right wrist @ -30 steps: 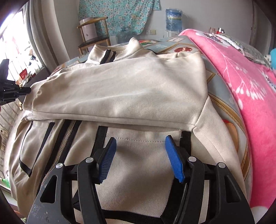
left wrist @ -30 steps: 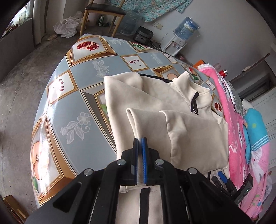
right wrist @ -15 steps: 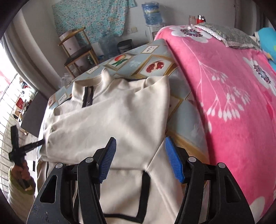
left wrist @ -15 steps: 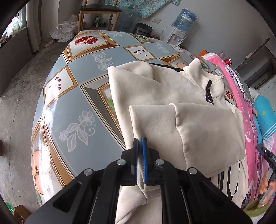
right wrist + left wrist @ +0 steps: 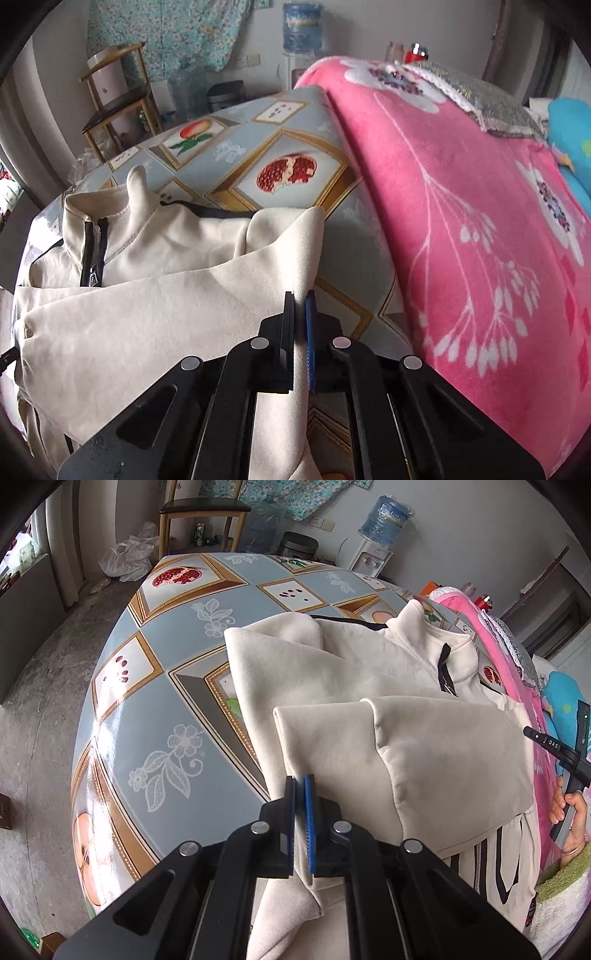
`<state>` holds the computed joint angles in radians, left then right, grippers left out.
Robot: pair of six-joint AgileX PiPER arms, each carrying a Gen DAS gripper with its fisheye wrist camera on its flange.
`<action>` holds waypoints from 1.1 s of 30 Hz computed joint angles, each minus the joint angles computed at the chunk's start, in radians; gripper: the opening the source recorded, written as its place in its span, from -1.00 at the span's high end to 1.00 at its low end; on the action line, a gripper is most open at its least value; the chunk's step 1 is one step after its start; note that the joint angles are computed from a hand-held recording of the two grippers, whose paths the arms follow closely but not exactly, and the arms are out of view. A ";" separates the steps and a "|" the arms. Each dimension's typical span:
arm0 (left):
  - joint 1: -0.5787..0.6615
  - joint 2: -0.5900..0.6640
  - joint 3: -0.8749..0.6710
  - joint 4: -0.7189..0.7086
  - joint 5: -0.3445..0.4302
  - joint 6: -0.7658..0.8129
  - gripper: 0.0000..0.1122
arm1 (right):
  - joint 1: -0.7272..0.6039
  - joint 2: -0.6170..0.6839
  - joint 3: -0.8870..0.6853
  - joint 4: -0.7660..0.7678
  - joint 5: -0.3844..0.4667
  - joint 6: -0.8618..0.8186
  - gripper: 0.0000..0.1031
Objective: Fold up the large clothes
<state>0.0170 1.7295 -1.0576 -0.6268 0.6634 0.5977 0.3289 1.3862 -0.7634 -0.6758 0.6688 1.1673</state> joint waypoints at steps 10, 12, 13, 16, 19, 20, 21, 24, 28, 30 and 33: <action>-0.031 -0.090 0.052 0.086 -0.075 -0.064 0.79 | 0.119 0.000 -0.005 -0.143 0.218 0.157 0.15; -0.051 -0.156 0.095 0.071 -0.113 -0.009 0.70 | 0.203 -0.085 0.009 -0.138 0.255 0.164 0.03; -0.072 -0.179 0.108 0.087 -0.127 -0.006 0.60 | 0.246 -0.110 0.008 -0.115 0.258 0.149 0.02; -0.165 -0.194 0.108 0.191 -0.134 -0.084 0.29 | 0.358 -0.094 0.003 -0.035 0.202 0.098 0.00; -0.278 -0.128 0.072 0.367 -0.098 -0.267 -0.13 | 0.442 0.039 -0.019 -0.030 0.155 0.132 -0.01; -0.302 -0.102 0.071 0.385 -0.097 -0.289 -0.16 | 0.447 0.092 -0.032 -0.016 0.140 0.128 -0.01; -0.328 -0.080 0.073 0.443 -0.106 -0.348 -0.18 | 0.437 0.140 -0.037 0.012 0.112 0.116 -0.02; -0.375 -0.125 0.125 0.590 -0.153 -0.495 -0.18 | 0.489 0.168 -0.060 0.008 0.182 0.180 -0.06; -0.353 -0.303 0.203 0.535 -0.114 -0.442 -0.31 | 0.671 0.003 -0.035 0.013 0.312 0.322 -0.25; -0.371 -0.423 0.268 0.581 -0.103 -0.476 -0.41 | 0.846 -0.049 -0.026 -0.001 0.402 0.457 -0.44; -0.417 -0.569 0.361 0.633 -0.040 -0.526 -0.49 | 1.109 -0.031 -0.032 0.012 0.495 0.662 -0.56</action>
<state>-0.4000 1.1607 -0.6969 0.0063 0.6232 0.0719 1.4377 1.3549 -0.7954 -0.6642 1.1634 1.8292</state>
